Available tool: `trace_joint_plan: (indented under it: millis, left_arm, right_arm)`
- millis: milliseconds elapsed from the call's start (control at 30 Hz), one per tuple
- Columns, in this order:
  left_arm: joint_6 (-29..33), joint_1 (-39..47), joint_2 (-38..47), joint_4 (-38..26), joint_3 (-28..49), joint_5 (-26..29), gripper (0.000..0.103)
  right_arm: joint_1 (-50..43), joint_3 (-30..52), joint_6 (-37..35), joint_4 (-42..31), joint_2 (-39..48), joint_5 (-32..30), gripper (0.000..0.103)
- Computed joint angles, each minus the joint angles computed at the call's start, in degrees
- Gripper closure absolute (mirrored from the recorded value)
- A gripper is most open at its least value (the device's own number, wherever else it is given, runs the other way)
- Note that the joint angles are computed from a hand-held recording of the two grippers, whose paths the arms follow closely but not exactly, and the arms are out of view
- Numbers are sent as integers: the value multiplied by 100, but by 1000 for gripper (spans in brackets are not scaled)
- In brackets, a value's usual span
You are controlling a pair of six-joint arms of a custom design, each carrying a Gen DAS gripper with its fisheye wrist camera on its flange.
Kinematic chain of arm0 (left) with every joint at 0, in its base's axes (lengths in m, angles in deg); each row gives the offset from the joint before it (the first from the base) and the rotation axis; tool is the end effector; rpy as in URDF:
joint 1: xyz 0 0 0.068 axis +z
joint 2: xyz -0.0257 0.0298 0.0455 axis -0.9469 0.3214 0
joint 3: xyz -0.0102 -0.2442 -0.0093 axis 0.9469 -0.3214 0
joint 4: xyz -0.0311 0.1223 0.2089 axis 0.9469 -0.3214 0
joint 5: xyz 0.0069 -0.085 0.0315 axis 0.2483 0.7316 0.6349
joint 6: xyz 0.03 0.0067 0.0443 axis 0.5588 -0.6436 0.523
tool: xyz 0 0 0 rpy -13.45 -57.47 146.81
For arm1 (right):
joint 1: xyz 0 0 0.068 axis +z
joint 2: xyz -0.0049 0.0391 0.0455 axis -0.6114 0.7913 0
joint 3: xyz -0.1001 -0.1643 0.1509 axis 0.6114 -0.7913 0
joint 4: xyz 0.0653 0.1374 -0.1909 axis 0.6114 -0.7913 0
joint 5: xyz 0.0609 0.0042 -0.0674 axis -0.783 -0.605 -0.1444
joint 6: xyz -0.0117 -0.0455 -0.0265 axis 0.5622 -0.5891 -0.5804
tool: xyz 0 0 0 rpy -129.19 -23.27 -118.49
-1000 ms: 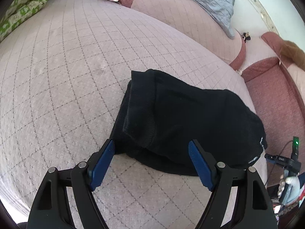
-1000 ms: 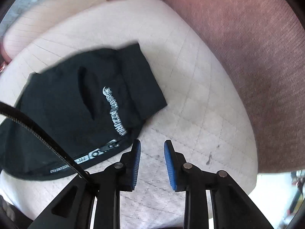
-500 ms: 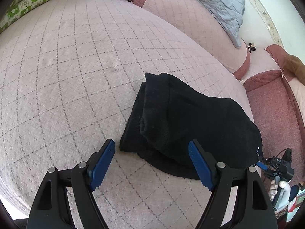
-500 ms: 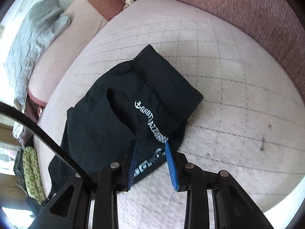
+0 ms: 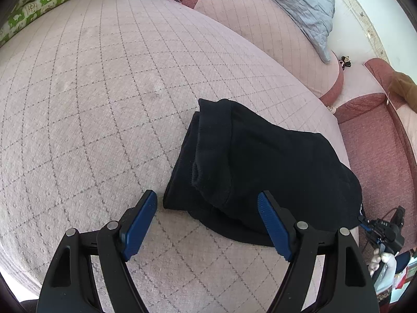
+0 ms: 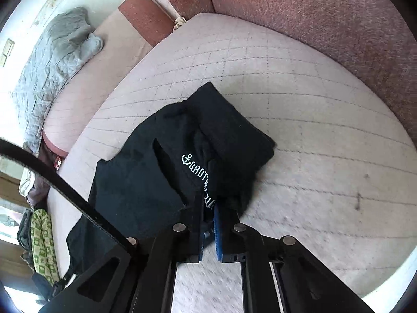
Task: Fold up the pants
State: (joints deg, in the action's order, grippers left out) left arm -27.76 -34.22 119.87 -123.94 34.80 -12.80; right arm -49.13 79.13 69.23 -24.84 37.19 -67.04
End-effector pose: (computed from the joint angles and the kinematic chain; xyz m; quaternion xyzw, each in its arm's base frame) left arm 0.3032 0.2034 0.1324 -0.0933 0.9466 -0.2140 0.2222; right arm 0.2400 -0.0404 0.1928 0.3197 0.9154 0.1439 0.1979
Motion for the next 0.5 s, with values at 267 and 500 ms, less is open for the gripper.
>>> trace_joint_plan:
  millis: [267,500]
  left_arm:
    - [73,174,-47,-128,33,183,24]
    - [-134,851,-140,148,134,479,24]
  right_arm:
    - [-414,-189,-158,-392,5,284,77]
    - [762,152,-96,-659,-790,1284,65]
